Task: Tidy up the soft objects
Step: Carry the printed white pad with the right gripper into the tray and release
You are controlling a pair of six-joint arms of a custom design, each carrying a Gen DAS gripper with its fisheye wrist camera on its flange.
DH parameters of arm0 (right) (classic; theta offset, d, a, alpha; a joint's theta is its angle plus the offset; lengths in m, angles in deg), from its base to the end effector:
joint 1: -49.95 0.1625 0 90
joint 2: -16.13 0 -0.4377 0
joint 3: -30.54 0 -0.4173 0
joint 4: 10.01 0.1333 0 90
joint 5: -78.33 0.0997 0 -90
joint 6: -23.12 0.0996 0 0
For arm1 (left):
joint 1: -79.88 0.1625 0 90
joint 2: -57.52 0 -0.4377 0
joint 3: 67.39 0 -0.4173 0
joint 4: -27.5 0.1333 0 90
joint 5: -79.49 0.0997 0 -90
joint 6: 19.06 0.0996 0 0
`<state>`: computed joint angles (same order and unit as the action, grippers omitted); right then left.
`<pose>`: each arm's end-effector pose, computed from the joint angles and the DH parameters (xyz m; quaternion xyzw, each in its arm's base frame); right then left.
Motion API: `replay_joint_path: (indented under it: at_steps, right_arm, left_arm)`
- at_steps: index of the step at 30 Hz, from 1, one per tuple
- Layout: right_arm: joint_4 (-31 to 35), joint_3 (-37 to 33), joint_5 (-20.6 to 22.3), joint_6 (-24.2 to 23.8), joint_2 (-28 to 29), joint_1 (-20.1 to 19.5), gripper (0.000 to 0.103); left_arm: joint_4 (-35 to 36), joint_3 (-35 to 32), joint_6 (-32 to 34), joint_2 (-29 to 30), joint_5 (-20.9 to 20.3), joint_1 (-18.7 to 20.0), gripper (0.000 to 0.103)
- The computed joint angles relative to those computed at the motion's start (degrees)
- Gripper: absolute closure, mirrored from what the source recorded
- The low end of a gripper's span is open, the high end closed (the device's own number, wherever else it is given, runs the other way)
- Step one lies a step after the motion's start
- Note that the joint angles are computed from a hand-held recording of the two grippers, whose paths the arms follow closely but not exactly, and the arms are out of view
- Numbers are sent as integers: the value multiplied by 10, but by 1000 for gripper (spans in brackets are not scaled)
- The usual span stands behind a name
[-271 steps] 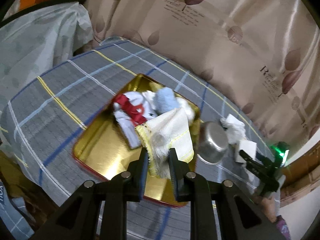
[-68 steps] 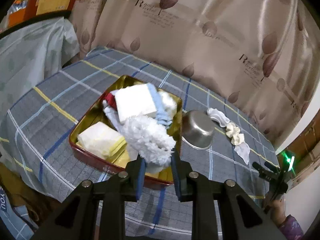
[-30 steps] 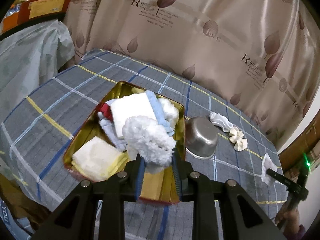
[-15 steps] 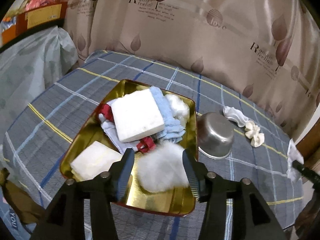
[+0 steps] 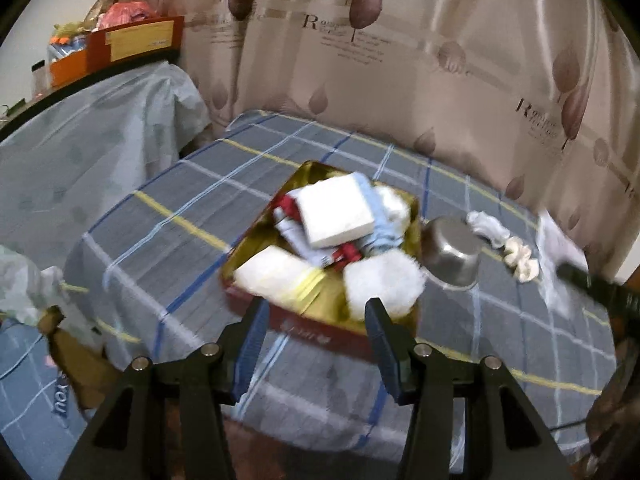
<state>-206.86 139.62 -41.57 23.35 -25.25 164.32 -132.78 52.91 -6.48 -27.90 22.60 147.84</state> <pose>0.3314 -0.5290 0.0617 0.1058 -0.9083 0.3680 0.1685 -0.0162 -0.5403 0.3499 0.1890 0.8976 -0.3128 0.2465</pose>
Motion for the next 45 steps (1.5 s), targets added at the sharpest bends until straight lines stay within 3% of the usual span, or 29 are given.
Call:
replay_joint_path:
  at_steps: [5, 9, 16, 25, 31, 33, 37, 40, 43, 45]
  right_arm:
    - [83, -102, 51, -5, 62, 10, 90]
    - [147, -182, 60, -14, 116, 14, 89]
    - [242, -311, 32, -40, 206, 15, 89]
    - [273, -372, -7, -70, 257, 10, 89]
    - [270, -372, -2, -80, 260, 6, 84]
    - [264, -371, 3, -81, 259, 5, 78]
    - [228, -347, 12, -91, 246, 8, 50]
    - [155, -303, 36, -107, 223, 10, 45]
    - [72, -251, 38, -118, 198, 13, 28]
    - [5, -209, 12, -129, 181, 16, 19]
  left_arm:
    - [-52, 20, 34, -8, 27, -1, 52]
    - [-65, 15, 36, -12, 11, 8, 52]
    - [-72, 9, 53, -8, 14, 13, 52]
    - [-42, -10, 28, -10, -16, 35, 52]
    - [-32, -15, 20, -4, -5, 35, 52]
    - [-35, -14, 21, -3, 0, 34, 52]
    - [-38, -14, 22, -2, 3, 35, 52]
    - [-38, -14, 25, 0, 8, 34, 52]
    - [-34, -13, 27, 2, 17, 31, 52]
    - [-35, -11, 31, 3, 19, 29, 52]
